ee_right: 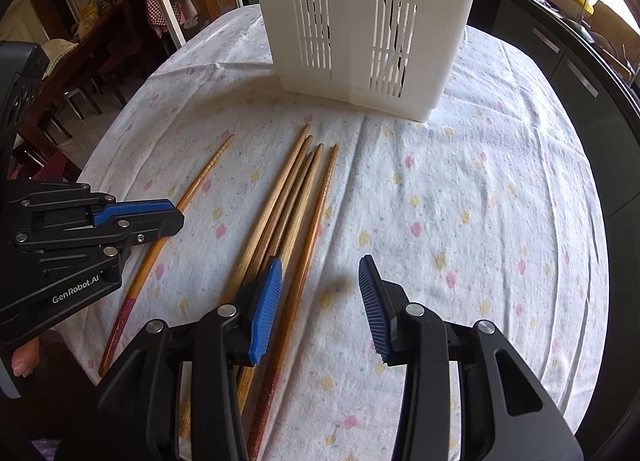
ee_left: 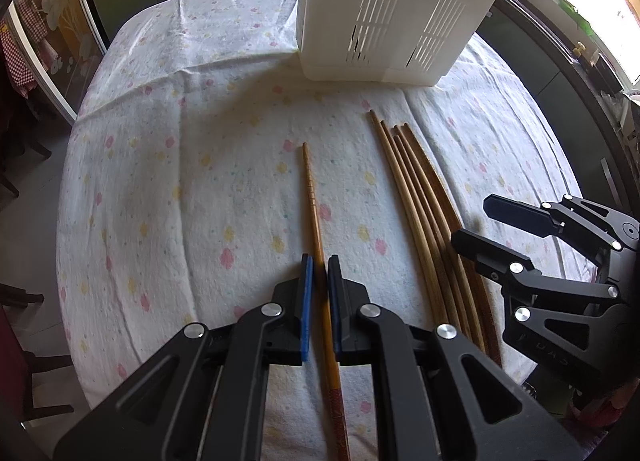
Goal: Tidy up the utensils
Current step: 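Close the right gripper on a wooden chopstick beside the bundle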
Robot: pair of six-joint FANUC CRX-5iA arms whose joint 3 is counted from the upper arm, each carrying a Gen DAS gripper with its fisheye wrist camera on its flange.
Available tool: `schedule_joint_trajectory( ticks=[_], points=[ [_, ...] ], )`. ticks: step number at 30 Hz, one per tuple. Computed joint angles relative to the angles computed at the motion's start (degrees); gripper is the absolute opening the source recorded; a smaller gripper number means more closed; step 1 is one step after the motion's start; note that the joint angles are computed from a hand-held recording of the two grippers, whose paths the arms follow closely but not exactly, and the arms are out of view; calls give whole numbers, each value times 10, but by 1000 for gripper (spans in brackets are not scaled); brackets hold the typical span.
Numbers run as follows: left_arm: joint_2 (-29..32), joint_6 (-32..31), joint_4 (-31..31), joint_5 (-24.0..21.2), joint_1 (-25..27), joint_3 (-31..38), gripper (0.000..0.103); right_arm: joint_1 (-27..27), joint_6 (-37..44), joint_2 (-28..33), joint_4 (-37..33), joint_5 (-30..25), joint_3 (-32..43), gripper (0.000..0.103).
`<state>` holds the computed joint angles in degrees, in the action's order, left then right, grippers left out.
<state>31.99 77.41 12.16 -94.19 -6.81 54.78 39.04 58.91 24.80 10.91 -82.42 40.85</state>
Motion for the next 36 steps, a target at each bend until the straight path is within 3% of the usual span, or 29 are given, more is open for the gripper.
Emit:
schedule_joint_trajectory(
  ticks=[4,12,17,23,31,36],
  points=[
    [0,-1,1,0,0,-1,8,3,-16,5,37,-4,-5,40],
    [-2,-4,1,1,-1,-3,8,2,6,24,21,-25,24,40],
    [-2,-5,4,2,1,-6,8,-2,-6,10,23,-12,6,40],
    [1,0,3,-1,0,-1,8,-11,-1,27,-6,-11,34,37],
    [41,19,19,-35,4,60,8,-13,5,69,13,-33,91,31],
    [52,3,-4,-51,-9,88,8,-2,23,75,21,-44,99,16]
  ],
)
